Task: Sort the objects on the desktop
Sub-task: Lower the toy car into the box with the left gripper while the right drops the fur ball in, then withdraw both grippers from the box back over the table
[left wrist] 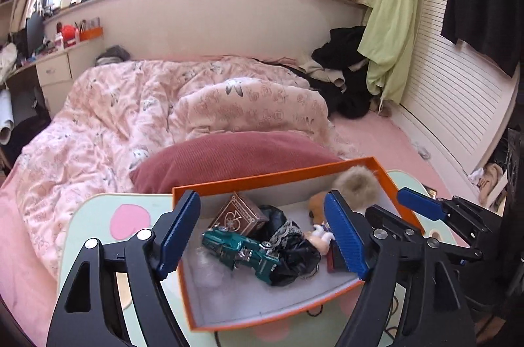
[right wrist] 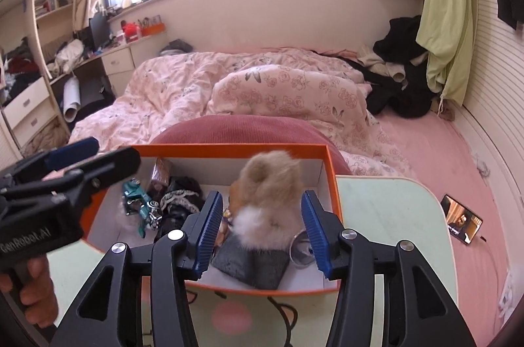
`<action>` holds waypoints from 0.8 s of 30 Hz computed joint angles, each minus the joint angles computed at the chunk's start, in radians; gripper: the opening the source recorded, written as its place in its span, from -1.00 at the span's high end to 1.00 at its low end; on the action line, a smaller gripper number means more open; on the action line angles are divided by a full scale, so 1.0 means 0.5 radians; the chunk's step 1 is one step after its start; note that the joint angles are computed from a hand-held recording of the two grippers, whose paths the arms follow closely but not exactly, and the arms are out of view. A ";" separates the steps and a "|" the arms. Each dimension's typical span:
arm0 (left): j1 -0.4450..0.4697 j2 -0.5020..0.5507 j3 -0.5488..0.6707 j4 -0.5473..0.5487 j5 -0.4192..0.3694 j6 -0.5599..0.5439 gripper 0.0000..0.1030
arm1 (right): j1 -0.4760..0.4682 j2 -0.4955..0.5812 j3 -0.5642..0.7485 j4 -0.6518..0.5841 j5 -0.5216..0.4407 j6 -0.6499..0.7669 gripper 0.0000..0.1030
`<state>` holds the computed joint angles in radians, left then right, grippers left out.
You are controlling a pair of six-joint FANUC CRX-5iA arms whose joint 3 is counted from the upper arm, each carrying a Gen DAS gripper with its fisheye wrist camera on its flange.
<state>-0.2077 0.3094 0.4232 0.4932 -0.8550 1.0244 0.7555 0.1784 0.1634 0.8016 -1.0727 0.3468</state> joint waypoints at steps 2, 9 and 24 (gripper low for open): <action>0.012 -0.051 -0.044 -0.021 -0.049 -0.013 -0.52 | 0.041 -0.060 -0.085 0.027 -0.005 -0.074 -0.12; 0.044 -0.262 -0.386 -0.065 -0.188 -0.091 -0.55 | 0.231 -0.196 -0.306 -0.002 -0.235 -0.316 -0.40; -0.040 -0.376 -0.631 -0.472 -0.111 0.112 -1.00 | 0.368 -0.240 -0.487 -0.171 -0.470 -0.491 -1.00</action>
<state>-0.2279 0.1216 0.1074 0.2573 -0.9107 1.0804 0.9397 0.0583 -0.0802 0.7162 -1.3077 0.1013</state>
